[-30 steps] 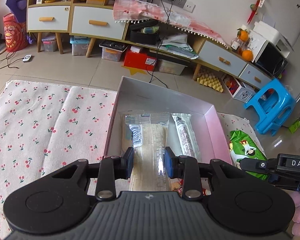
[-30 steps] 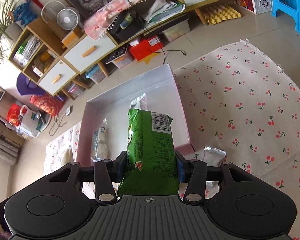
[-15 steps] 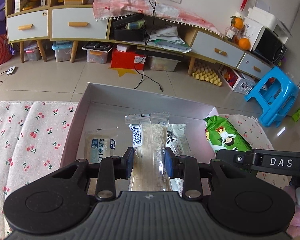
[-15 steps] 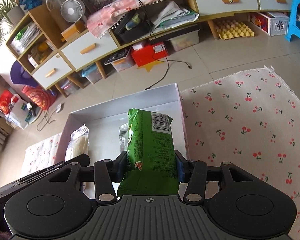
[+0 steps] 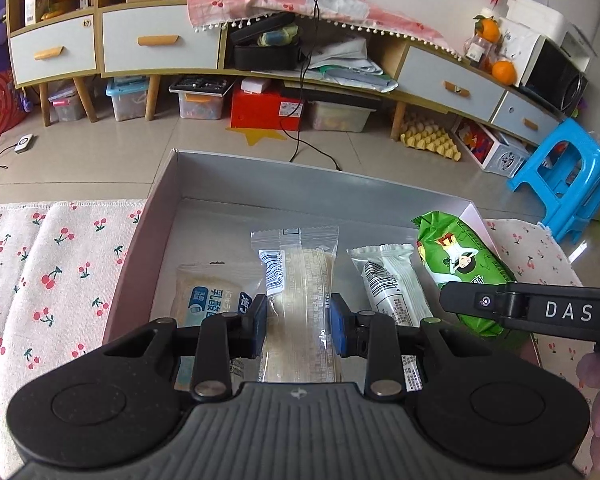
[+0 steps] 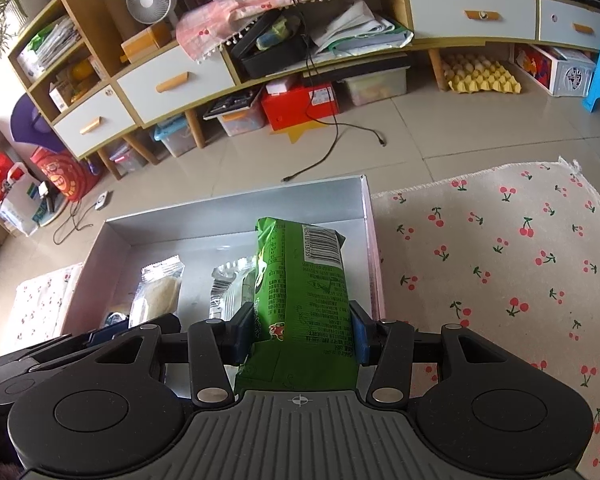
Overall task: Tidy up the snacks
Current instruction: 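Carry both packets into the pink box and open both grippers, then lift both grippers out of the pink box back over the snacks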
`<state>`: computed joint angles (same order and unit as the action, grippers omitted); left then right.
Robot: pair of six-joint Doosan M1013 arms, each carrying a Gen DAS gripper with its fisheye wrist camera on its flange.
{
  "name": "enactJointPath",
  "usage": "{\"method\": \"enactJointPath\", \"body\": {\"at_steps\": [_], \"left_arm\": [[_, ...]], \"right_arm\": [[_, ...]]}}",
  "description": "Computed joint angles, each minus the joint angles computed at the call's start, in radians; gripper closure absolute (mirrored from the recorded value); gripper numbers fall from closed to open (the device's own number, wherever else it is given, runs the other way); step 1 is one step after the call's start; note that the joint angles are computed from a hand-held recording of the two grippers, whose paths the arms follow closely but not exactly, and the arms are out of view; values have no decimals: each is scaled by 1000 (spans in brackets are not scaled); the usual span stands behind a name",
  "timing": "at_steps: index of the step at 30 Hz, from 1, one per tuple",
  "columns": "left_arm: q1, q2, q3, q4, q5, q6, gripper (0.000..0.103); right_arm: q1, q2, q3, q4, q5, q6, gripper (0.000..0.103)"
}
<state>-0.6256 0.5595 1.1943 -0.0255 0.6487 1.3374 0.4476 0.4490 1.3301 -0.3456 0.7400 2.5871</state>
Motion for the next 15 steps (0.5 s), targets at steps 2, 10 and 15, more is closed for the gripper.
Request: {"method": "enactJointPath", "body": {"at_steps": [2, 10, 15], "left_arm": [[-1, 1, -1, 8, 4, -2, 73], [-3, -9, 2, -3, -2, 8, 46], [-9, -20, 7, 0, 1, 18, 28]], "right_arm": [[1, 1, -2, -1, 4, -7, 56], [-3, -22, 18, 2, -39, 25, 42], [3, -42, 27, -13, -37, 40, 33]]}}
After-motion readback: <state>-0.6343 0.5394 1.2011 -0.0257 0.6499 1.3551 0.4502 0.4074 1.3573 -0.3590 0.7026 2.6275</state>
